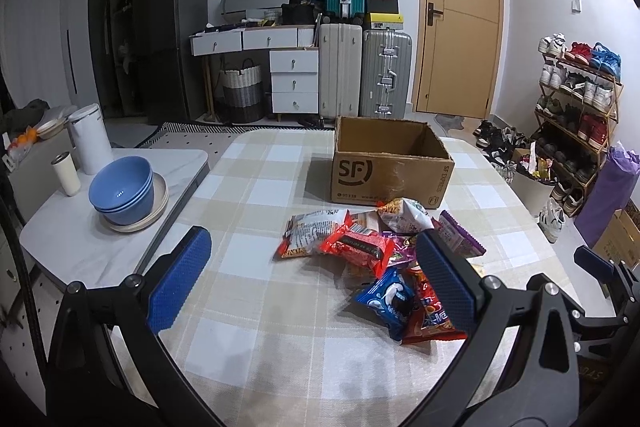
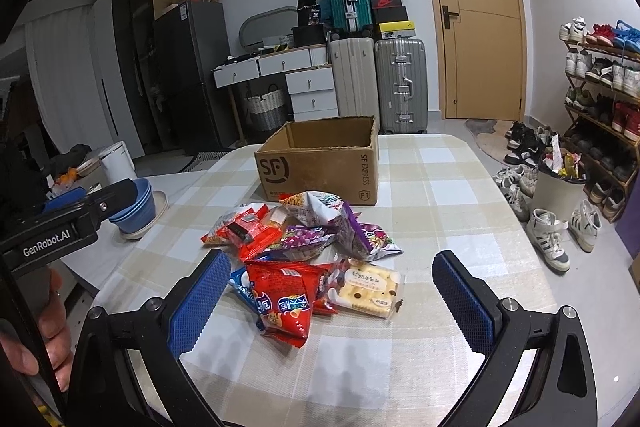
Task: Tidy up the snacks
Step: 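Grasp the red chip bag with the right tool while the left tool grasps a blue Oreo pack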
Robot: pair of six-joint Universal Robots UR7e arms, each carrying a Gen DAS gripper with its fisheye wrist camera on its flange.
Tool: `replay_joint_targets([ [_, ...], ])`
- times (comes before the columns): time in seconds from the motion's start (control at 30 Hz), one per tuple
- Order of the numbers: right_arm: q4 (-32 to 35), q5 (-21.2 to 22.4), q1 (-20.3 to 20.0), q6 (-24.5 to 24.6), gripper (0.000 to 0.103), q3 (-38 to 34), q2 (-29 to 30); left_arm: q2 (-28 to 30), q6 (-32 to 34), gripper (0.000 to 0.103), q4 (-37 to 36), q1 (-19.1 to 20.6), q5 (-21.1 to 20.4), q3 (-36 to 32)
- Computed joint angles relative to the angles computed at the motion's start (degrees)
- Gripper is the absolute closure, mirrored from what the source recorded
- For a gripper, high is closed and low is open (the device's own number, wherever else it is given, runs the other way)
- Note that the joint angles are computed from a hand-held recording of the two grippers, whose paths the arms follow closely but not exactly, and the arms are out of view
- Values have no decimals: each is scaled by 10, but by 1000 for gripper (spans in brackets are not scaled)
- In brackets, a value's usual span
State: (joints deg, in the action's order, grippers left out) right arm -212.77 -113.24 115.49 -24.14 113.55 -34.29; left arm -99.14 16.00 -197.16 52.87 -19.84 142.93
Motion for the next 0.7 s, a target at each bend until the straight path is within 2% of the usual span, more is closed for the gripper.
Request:
replay_joint_targets([
  [0.37, 25, 8, -4, 2, 0, -7, 1, 12, -4, 1, 10, 38, -33, -12],
  [0.57, 97, 35, -13, -12, 0, -29, 11, 20, 0, 1, -16, 73, -60, -21],
  [0.7, 178, 55, -23, -24, 0, -65, 33, 25, -3, 1, -14, 104, -69, -30],
])
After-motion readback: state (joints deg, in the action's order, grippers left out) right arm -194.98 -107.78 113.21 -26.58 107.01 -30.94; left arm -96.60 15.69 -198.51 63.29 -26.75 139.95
